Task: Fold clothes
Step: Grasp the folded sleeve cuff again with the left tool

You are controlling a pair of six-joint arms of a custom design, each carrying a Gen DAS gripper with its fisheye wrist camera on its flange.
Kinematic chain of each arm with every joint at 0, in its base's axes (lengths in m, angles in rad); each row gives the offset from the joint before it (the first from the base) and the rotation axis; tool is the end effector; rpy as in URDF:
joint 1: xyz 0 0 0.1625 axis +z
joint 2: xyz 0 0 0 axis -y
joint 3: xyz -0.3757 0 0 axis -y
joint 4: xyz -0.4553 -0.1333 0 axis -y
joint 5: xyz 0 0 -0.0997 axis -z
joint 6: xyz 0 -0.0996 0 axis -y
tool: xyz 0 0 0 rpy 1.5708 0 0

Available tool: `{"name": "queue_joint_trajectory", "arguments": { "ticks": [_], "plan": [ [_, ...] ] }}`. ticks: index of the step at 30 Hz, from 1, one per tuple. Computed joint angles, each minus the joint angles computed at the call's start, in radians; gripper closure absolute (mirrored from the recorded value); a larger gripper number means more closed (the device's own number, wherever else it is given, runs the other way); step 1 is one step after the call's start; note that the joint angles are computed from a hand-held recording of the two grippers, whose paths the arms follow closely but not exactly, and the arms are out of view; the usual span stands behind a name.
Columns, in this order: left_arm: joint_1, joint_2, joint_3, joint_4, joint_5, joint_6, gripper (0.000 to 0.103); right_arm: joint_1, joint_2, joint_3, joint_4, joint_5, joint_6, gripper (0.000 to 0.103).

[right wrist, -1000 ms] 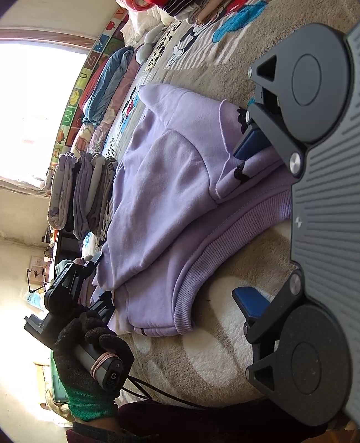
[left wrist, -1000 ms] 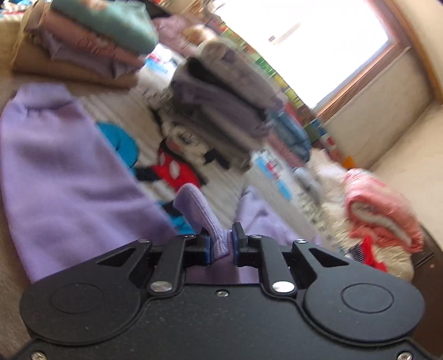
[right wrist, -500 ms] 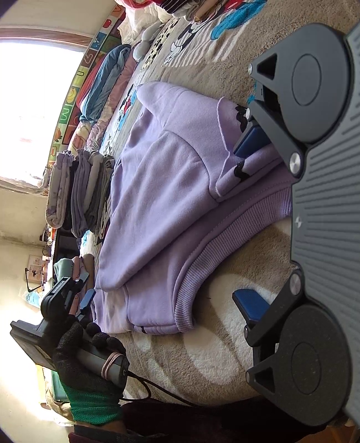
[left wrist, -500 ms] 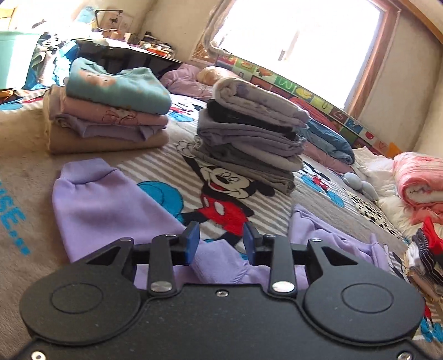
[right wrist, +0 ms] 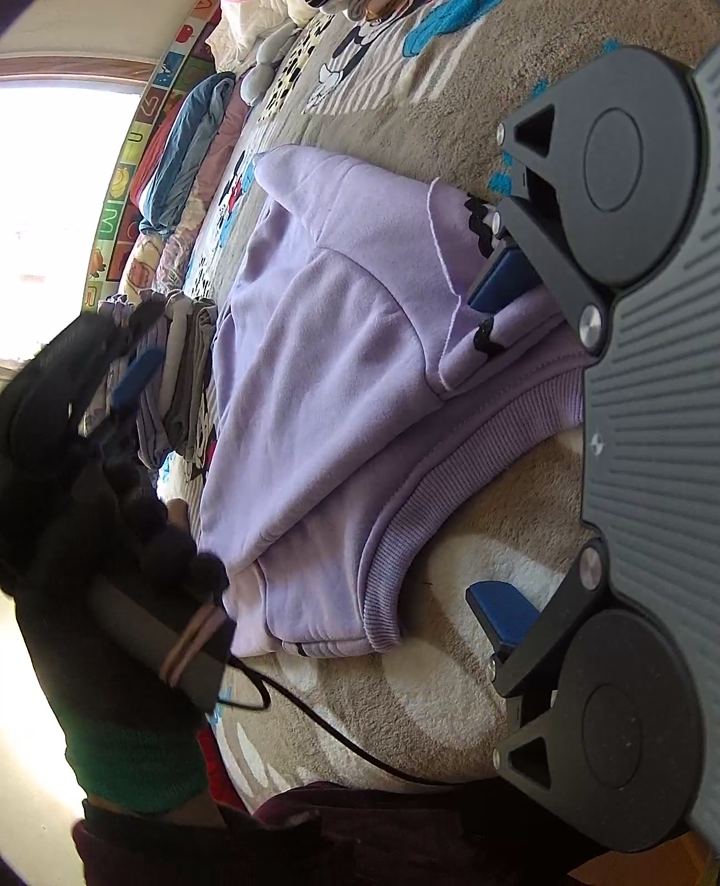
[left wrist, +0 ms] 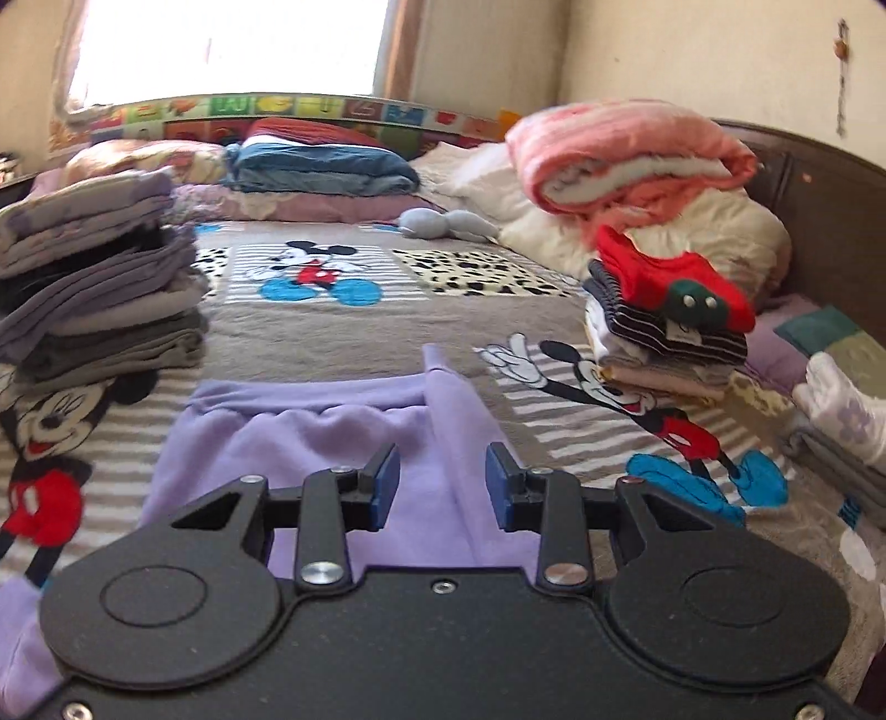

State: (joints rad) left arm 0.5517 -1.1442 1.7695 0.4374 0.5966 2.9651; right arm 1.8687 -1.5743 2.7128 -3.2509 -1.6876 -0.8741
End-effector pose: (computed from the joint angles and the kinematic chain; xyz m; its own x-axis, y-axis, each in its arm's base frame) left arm -0.2827 -0.4273 0.1406 -0.7580 0.1830 -0.6261 0.6206 0.4978 -0.6059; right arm 0.2120 -0.2758 0.0914 -0.4277 -0.7785 0.4595 -0.9031 0.3461 -0.2542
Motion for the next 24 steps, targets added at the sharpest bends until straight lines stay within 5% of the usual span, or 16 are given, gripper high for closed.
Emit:
{"name": "queue_joint_trajectory", "arguments": {
  "ticks": [4, 6, 9, 10, 14, 20, 24],
  "plan": [
    [0.072, 0.202, -0.214, 0.051, 0.098, 0.144, 0.072, -0.012, -0.021, 0.001, 0.031, 0.024, 0.013, 0.000],
    [0.104, 0.279, -0.293, 0.065, 0.073, 0.186, 0.075, -0.018, -0.029, 0.000, 0.046, 0.035, 0.022, 0.000],
    [0.209, 0.441, -0.500, 0.274, 0.043, 0.009, 0.075, -0.022, -0.042, -0.004, 0.077, 0.049, 0.037, 0.000],
    [0.232, 0.480, -0.544, 0.339, 0.005, -0.055, 0.084, -0.024, -0.044, -0.006, 0.085, 0.053, 0.041, 0.000],
    [0.224, 0.437, -0.516, 0.249, -0.074, -0.052, 0.091, -0.032, -0.055, -0.002, 0.098, 0.065, 0.049, 0.000],
    [0.233, 0.436, -0.543, 0.101, -0.008, 0.093, 0.091, -0.060, -0.039, -0.003, 0.088, 0.098, 0.051, 0.000],
    [0.300, 0.568, -0.728, 0.292, -0.010, -0.024, 0.091, -0.074, -0.033, -0.001, 0.080, 0.108, 0.043, 0.000]
  ]
}}
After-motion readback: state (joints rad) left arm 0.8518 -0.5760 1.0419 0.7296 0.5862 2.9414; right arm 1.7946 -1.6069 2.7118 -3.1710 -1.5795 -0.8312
